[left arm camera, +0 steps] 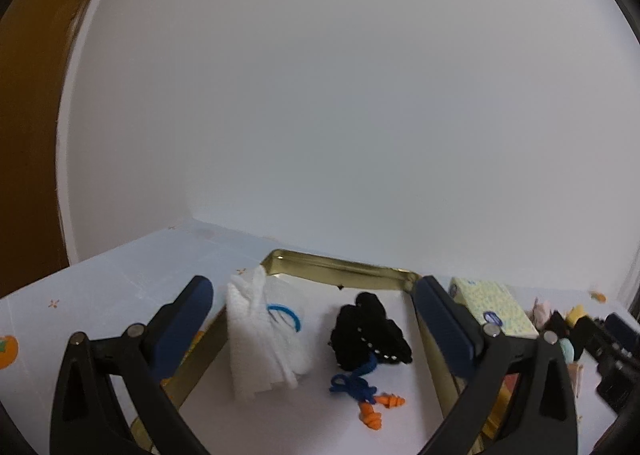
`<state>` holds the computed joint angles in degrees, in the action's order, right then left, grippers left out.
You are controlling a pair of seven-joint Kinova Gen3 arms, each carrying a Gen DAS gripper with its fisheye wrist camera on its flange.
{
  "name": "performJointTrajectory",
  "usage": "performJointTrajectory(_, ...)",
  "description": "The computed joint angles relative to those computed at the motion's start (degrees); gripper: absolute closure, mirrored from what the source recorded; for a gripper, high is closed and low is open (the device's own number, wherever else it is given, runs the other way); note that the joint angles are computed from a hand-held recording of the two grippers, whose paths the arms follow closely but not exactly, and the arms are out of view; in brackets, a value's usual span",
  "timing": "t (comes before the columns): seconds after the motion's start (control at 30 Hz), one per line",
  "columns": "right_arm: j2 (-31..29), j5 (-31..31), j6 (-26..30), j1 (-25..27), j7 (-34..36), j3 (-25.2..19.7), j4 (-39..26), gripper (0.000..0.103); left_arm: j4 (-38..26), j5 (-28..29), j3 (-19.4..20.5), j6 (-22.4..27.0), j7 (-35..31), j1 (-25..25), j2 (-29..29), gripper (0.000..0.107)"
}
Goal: Organize soft objects
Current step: 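Lift both tools away from the gold tray, then move the right tool toward the black plush with the yellow patch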
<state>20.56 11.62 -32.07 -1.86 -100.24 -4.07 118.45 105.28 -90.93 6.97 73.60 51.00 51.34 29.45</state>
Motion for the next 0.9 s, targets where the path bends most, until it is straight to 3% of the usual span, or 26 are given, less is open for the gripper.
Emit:
performJointTrajectory(0.27, -0.3, 6.0, 1.3, 7.0, -6.1, 0.1, -0.4, 0.022, -0.6, 0.8, 0.7, -3.4, -2.1, -0.4, -0.6, 0.005)
performJointTrajectory(0.43, 0.1, 9.4, 2.7, 11.4, -10.1, 0.1, -1.7, 0.022, -4.1, 2.0, 0.1, -2.7, -8.9, 1.1, 1.4, 0.005)
performJointTrajectory(0.7, 0.2, 9.9, 4.5, 14.6, -11.4, 1.7, -3.0, 0.022, -8.3, 1.7, -1.0, -7.1, -12.2, 3.2, 3.2, 0.005)
performJointTrajectory(0.9, 1.0, 16.7, 7.7, 19.7, -16.9, -1.4, -5.8, 0.022, -13.9, 1.2, -2.4, -10.7, -17.4, 5.9, 6.0, 0.005)
